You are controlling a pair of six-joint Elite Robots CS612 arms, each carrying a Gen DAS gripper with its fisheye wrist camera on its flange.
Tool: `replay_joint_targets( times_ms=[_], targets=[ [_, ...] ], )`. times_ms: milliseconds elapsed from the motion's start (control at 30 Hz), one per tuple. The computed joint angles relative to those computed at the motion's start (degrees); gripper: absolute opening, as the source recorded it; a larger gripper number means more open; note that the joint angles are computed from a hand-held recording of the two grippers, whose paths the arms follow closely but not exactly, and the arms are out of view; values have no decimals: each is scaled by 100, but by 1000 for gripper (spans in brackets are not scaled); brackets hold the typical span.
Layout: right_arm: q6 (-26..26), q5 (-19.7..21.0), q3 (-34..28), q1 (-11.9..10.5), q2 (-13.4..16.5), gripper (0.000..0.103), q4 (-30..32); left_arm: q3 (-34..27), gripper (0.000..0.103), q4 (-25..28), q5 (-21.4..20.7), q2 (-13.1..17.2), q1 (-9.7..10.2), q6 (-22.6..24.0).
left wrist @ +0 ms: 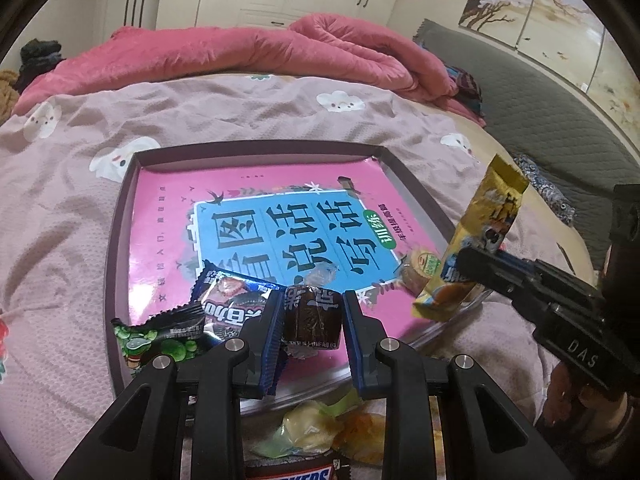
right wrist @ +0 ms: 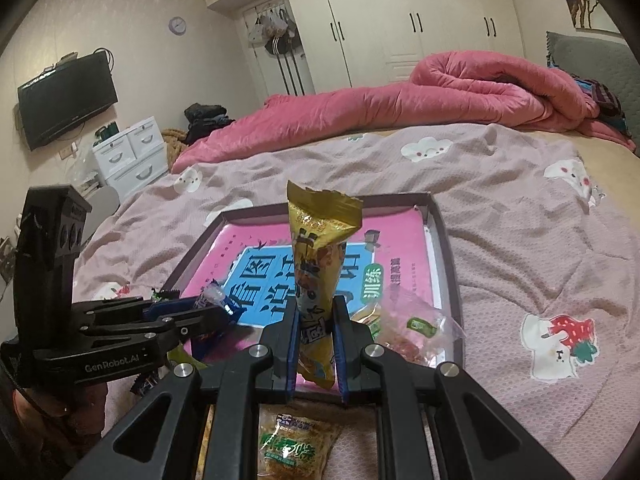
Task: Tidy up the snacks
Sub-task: 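Lower the chocolate into the tray and open the left gripper while the right gripper lowers the yellow snack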
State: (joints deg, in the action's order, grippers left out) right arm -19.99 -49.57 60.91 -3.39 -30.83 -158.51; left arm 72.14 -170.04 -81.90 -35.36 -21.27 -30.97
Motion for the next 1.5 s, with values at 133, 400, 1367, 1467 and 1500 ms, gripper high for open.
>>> replay_joint_targets(
  times_ms=[133,400,1367,1467,1500],
  targets=[
    [-70,9,-49,11,24,15,173,-49,30,30,-35,30,-1,19],
    [-264,-18,-171,39,69,16,693,-88,30,76,-100,57,-3,40],
    [-198,-115,-87,47,27,25,540,-297,30,313,-367,194,51,-7],
    [-195,-112,-88,46,27,25,539,-300,30,307,-421,200,62,-51],
    [-195,-112,-88,46,27,25,539,-293,30,299,-433,198,65,-62]
  ],
)
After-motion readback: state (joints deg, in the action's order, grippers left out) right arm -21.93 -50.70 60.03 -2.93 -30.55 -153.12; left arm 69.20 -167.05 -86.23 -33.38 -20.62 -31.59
